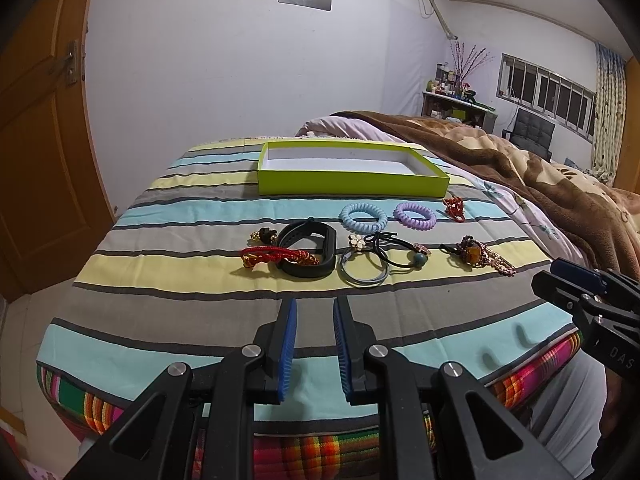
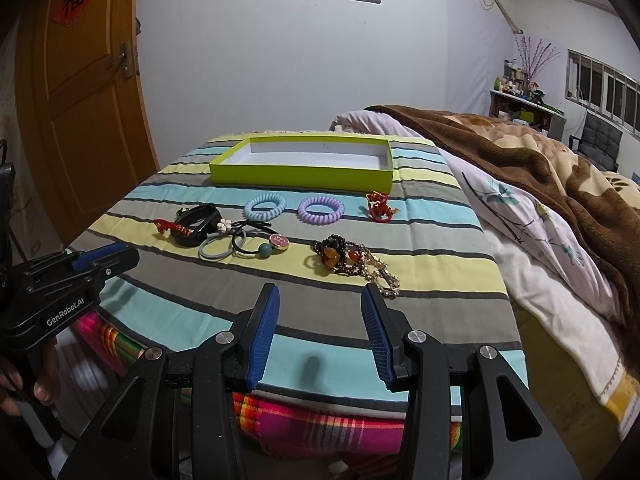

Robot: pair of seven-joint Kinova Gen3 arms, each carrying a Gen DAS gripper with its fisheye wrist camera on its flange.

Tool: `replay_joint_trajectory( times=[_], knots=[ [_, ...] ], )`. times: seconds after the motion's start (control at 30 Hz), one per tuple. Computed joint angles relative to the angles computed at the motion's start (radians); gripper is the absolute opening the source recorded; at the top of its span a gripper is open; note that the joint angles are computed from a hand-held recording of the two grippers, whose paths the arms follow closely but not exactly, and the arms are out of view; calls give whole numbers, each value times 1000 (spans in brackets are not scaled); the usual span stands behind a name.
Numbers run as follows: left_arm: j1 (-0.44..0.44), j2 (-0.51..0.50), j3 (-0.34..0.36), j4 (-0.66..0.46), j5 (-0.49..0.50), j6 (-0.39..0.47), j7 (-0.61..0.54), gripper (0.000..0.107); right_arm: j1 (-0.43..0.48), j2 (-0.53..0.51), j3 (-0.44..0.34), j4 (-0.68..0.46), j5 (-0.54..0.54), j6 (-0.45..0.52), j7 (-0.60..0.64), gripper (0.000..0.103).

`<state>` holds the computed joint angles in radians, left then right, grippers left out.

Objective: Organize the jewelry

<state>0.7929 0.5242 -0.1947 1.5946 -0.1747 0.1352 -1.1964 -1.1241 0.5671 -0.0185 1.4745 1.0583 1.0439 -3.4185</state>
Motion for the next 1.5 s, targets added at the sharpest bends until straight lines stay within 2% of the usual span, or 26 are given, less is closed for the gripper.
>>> replay_joint_trajectory(
  times=[1.5],
  knots=[
    [-5, -9, 13, 11, 7, 5, -6, 18, -4, -4, -5, 6, 8, 10, -12, 44]
  ],
)
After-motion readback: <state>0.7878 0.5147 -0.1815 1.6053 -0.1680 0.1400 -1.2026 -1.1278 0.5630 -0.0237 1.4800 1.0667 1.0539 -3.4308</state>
